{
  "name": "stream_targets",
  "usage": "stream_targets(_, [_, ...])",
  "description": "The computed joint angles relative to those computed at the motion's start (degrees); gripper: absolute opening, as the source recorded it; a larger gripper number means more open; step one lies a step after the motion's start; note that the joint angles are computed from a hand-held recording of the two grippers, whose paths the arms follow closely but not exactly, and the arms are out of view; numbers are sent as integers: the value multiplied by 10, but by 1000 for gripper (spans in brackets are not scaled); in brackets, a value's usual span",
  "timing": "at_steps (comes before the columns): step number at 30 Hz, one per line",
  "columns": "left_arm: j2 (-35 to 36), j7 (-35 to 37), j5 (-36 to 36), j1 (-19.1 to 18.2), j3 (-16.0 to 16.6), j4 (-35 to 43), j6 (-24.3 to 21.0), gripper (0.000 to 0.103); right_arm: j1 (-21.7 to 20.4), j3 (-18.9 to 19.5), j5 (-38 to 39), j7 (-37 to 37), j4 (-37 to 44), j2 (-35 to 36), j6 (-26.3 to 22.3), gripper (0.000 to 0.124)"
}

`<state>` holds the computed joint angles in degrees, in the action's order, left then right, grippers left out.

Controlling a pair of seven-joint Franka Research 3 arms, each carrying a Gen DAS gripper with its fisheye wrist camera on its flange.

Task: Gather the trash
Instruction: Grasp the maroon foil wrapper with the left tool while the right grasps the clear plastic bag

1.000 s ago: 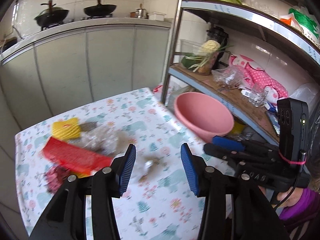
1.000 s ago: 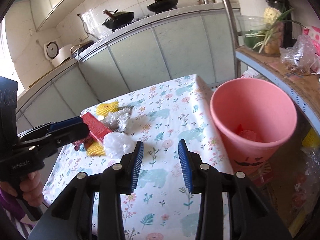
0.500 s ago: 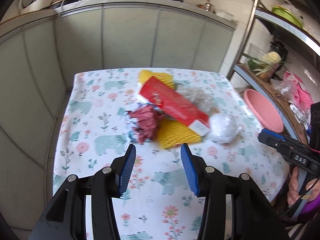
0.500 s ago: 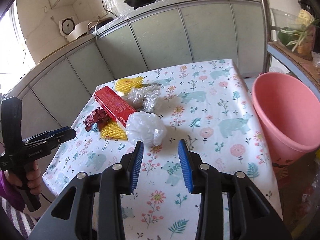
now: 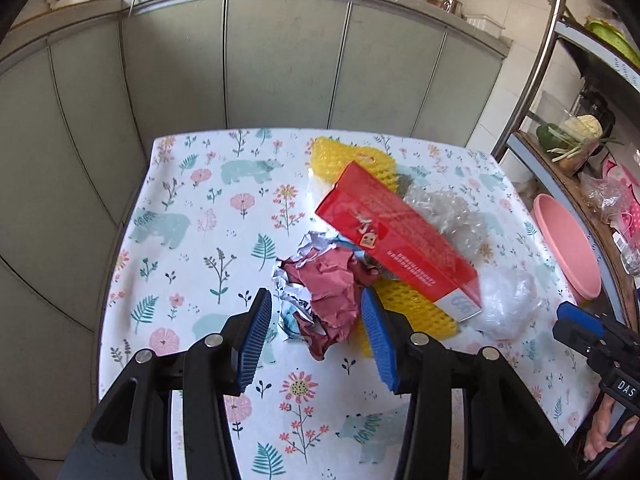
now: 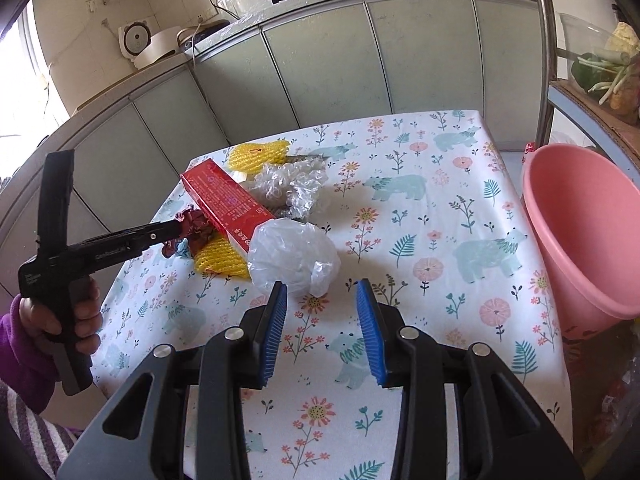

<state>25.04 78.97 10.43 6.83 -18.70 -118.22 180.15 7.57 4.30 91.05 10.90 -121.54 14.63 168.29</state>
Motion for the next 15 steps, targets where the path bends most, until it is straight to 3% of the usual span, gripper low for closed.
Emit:
stream_targets(3, [13,10,-9,23,-25,7,-6,46,0,1,-24,23,9,9,-3,37])
stream_targets(10, [8,1,21,3,5,-11,39,35,-6,9,-61,50,25,23,-5,37])
stream_targets(15, [0,3,36,73,-57,-35,46,32,-12,16,-106,90,30,33,-5,37])
